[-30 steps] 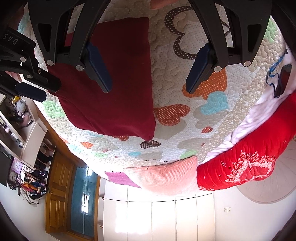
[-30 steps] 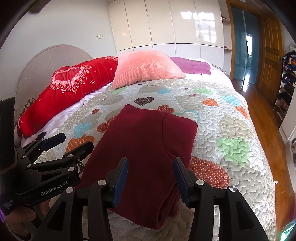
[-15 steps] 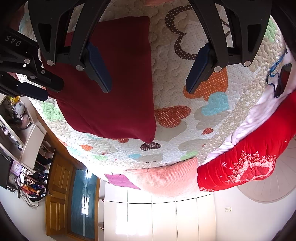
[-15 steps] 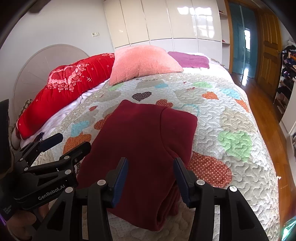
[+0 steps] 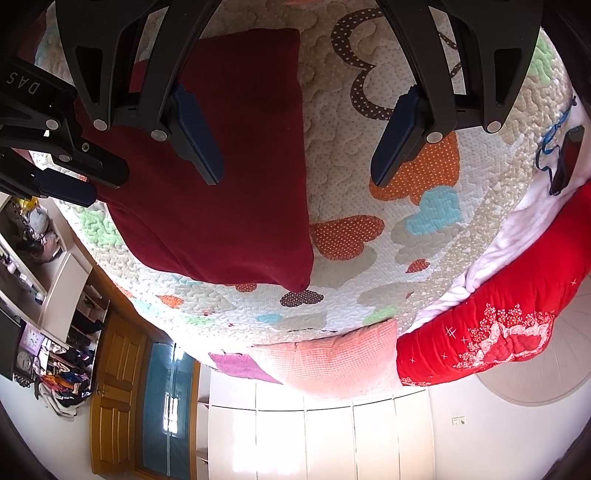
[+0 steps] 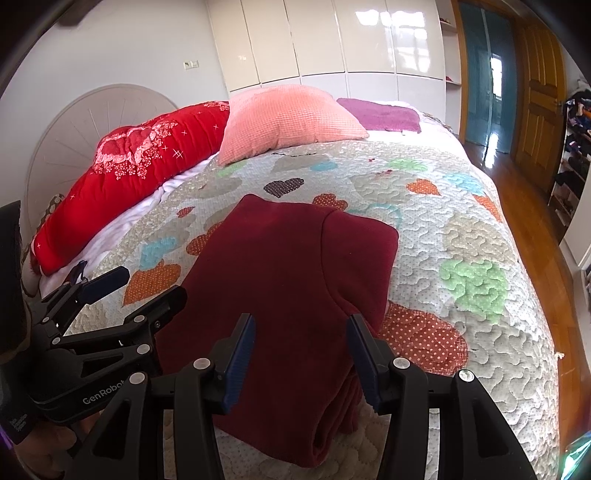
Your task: Fold small clothes
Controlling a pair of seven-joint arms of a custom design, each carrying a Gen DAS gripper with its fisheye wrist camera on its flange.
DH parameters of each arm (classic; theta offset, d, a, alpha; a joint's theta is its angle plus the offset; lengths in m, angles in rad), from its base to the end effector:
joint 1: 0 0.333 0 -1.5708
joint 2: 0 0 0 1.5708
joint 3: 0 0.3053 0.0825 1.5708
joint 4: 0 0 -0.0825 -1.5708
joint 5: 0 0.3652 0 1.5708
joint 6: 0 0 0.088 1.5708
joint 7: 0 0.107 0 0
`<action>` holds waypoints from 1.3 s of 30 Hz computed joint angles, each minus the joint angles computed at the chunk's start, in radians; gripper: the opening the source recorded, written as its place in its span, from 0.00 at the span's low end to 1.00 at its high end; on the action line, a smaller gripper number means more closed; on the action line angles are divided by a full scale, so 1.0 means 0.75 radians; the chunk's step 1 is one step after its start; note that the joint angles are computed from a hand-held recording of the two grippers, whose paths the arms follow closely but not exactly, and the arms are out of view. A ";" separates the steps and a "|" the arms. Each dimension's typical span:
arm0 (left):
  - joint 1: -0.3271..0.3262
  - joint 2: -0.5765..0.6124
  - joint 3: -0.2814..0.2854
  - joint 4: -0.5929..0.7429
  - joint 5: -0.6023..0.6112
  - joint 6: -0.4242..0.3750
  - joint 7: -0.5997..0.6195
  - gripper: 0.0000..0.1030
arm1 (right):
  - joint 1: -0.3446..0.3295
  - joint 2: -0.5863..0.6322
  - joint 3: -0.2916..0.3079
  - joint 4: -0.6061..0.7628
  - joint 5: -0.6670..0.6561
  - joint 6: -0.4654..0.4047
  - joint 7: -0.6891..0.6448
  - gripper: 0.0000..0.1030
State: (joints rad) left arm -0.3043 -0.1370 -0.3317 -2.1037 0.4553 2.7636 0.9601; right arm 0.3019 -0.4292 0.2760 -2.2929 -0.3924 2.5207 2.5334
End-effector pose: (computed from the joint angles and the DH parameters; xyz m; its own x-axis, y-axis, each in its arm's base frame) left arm 0.4239 -0.3468 0.5611 -0.3797 -0.9249 -0.0173 -0.6073 0.2634 -0.7495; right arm 0.3745 0.2688 0.5782 -0.0661 -0.9872 -0.1449 -0.7279 0.1470 -0.6698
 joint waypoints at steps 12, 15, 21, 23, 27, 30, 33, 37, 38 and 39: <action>-0.006 0.005 0.000 0.003 0.006 -0.002 -0.005 0.81 | 0.000 -0.003 -0.001 -0.008 0.003 0.009 0.007 0.49; -0.006 0.006 -0.001 0.005 0.010 -0.006 -0.007 0.80 | 0.000 -0.003 -0.001 -0.008 0.005 0.010 0.008 0.49; -0.010 0.006 0.001 0.005 0.000 -0.008 -0.001 0.80 | 0.001 -0.005 0.000 -0.010 0.007 0.010 0.011 0.49; -0.010 0.008 0.000 0.006 0.000 -0.010 -0.002 0.80 | 0.000 -0.006 0.000 -0.010 0.007 0.010 0.011 0.49; -0.012 0.007 -0.002 0.004 0.003 -0.011 -0.004 0.80 | 0.002 -0.008 0.001 -0.011 0.011 0.008 0.013 0.49; -0.012 0.009 -0.001 0.005 0.002 -0.010 -0.004 0.80 | 0.002 -0.008 0.000 -0.010 0.013 0.006 0.013 0.49; -0.012 0.009 -0.001 0.004 0.003 -0.010 -0.005 0.80 | 0.003 -0.008 0.002 -0.010 0.012 0.005 0.014 0.49; -0.013 0.008 0.000 0.003 0.000 -0.007 -0.003 0.80 | 0.004 -0.007 0.000 -0.010 0.013 0.003 0.014 0.50; -0.012 0.008 -0.001 0.003 0.004 -0.008 -0.007 0.80 | 0.004 -0.007 0.000 -0.010 0.013 0.003 0.014 0.50; -0.011 0.010 -0.001 0.002 0.008 -0.005 -0.010 0.80 | 0.004 -0.007 0.000 -0.010 0.013 0.003 0.014 0.51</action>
